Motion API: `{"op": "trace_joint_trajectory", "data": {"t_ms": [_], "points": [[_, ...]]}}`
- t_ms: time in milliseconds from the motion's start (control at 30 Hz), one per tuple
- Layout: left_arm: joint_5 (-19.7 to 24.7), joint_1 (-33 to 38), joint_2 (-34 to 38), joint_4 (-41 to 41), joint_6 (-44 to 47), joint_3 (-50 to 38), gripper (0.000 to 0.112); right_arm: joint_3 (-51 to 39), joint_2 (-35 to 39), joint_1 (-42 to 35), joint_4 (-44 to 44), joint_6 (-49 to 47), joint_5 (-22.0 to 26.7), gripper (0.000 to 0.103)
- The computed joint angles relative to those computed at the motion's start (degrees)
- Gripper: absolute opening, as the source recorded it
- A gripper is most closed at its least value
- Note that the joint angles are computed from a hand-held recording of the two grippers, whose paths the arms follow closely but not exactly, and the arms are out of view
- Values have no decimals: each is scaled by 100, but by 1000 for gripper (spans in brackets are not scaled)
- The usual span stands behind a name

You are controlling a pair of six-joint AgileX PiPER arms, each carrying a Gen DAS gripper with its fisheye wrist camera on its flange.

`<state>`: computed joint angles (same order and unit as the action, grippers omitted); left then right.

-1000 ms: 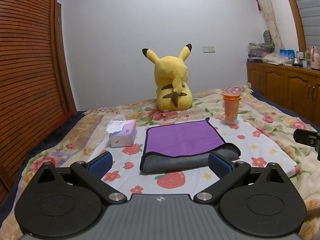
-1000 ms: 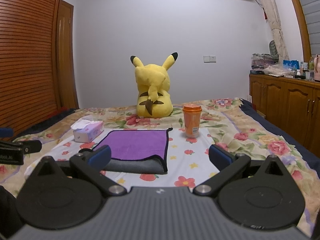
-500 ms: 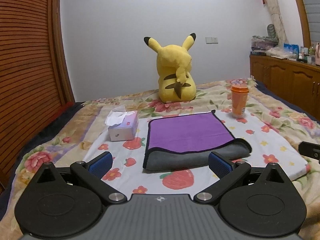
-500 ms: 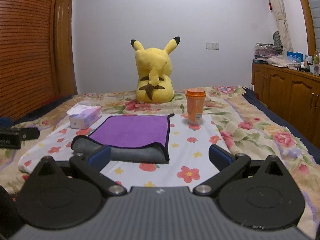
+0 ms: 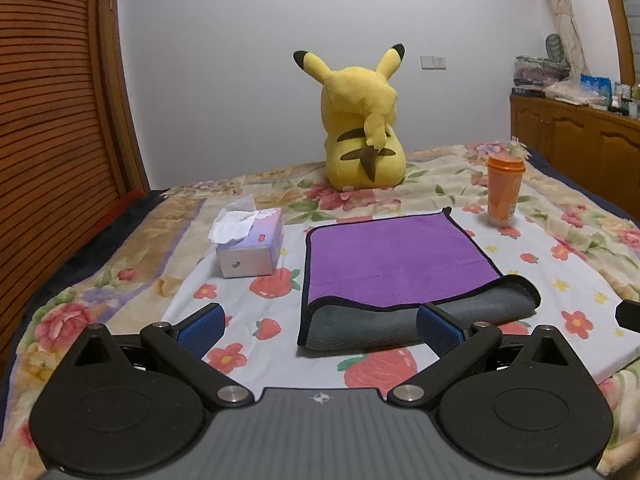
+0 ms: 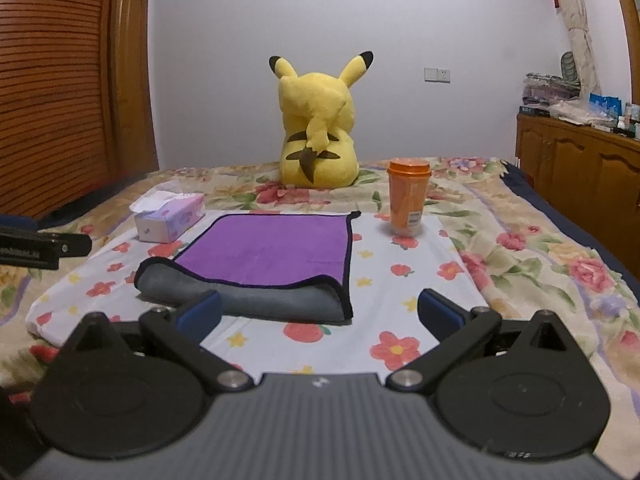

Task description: Fold towel

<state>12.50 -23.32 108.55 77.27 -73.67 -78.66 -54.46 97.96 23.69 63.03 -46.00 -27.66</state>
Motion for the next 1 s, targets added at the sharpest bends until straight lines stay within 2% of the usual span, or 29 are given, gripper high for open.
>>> {"op": "trace_joint_trajectory", "data": {"t_ms": [133,400,800,1000], "points": [[-92,56,307,-540,567,-312,103,-238,173,-125,157,-182,217,103],[-130,216,941,-2555,2625,-1076,103,-765,578,-324,613,-829,578,103],[239,430,1803,-4675,4794,-2297,103,-1781,1315,-514,1536,-2090,1054,103],[422,518,2192,-5552,5723,-2866,103,-2206,1593,-605,2456,-3083,1258,103]]}}
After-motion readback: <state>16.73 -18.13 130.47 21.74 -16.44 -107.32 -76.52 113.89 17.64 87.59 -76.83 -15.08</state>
